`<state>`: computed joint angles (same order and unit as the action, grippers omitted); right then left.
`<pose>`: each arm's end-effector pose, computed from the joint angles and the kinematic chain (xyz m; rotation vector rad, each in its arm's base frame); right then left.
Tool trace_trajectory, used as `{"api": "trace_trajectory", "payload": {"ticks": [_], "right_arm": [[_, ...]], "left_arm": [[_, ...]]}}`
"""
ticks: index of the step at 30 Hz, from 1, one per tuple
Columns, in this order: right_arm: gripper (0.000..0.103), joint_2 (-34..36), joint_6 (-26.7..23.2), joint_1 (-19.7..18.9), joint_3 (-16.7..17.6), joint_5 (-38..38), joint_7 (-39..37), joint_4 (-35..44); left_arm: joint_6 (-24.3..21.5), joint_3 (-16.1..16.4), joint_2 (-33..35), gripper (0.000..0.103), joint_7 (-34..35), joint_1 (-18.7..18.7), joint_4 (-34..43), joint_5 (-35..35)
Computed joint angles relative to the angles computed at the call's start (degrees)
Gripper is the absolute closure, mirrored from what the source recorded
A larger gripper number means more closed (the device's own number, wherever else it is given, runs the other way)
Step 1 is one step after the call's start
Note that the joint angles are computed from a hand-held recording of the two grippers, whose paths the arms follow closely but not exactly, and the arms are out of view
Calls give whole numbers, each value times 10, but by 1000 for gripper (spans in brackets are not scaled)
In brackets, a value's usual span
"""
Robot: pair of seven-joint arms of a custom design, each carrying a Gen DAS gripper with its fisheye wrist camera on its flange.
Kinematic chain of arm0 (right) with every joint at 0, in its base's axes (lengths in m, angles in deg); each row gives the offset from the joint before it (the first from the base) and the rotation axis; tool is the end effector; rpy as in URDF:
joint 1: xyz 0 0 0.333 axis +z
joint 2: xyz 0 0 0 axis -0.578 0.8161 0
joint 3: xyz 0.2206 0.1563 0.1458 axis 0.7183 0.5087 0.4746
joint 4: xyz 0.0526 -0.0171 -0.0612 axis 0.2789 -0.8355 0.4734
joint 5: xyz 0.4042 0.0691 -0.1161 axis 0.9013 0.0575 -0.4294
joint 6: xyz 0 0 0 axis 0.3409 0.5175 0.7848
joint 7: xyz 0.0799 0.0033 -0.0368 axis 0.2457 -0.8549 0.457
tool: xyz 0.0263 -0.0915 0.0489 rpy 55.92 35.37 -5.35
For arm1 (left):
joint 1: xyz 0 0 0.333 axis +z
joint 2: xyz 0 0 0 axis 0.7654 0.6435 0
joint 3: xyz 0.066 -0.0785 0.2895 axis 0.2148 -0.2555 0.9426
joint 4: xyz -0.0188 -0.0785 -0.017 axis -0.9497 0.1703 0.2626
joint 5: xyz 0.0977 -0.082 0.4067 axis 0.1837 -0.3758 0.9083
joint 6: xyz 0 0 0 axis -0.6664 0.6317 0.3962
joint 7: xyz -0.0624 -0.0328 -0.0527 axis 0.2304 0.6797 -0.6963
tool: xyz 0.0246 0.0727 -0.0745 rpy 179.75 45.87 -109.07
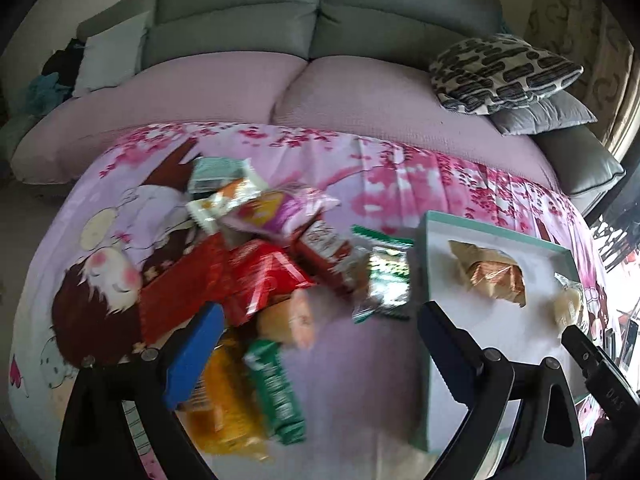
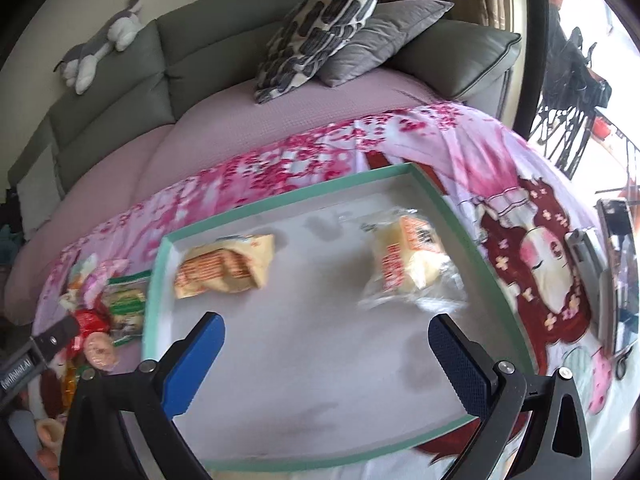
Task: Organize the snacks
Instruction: 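Grasp the yellow cake pack with the left tool while the right tool grasps the green biscuit pack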
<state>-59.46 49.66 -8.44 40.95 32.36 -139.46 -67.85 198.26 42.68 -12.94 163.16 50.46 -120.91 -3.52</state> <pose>0.4613 0.3208 0.3249 -1.0693 2.3878 -0.6990 0.5928 -0.0546 0.3383 -1.6642 2.1925 -0.7625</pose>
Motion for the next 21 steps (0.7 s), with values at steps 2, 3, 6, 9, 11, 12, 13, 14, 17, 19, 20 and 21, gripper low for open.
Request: {"api": "trace_trajectory", "payload": {"ticks": [2,3,6,9,11,12,13,14,17,19,20,21], "right_arm": [[0,8,5,3,2,-3,1,11],[0,13,5,5,2,-4,-1,17],[0,34,2,13,3,10,-23,42],[0,55,11,20,-1,30,-52,62],[0,69,11,27,-3,39,-68,78],[0,76,11,31,-4,42,-76,86],[0,80,13,34,-6,43,-80,91],[0,85,18,37,-9,43,-84,97],[0,105,20,48,-13,47,-97,124],[0,121,15,56,-15,53,-115,144],[0,130,13,60,-16,57,-125,156],[0,135,13,63,-18,60,-132,163]], "left_arm": [[0,4,-7,6,6,5,-6,-4],[-2,10,-10,6,-5,5,-10,9],[-21,23,-10,6,-37,9,-11,43],[-46,31,-4,6,-61,18,-1,56],[-59,32,-2,6,-61,28,6,48],[-66,31,-2,6,-53,33,9,37],[-74,31,-1,6,-46,38,12,25],[-81,32,0,6,-44,42,15,19],[-98,37,5,6,-44,54,28,0],[-103,40,8,6,-49,59,33,-4],[-108,41,11,6,-50,62,37,-7],[-115,42,14,6,-52,65,41,-9]]}}
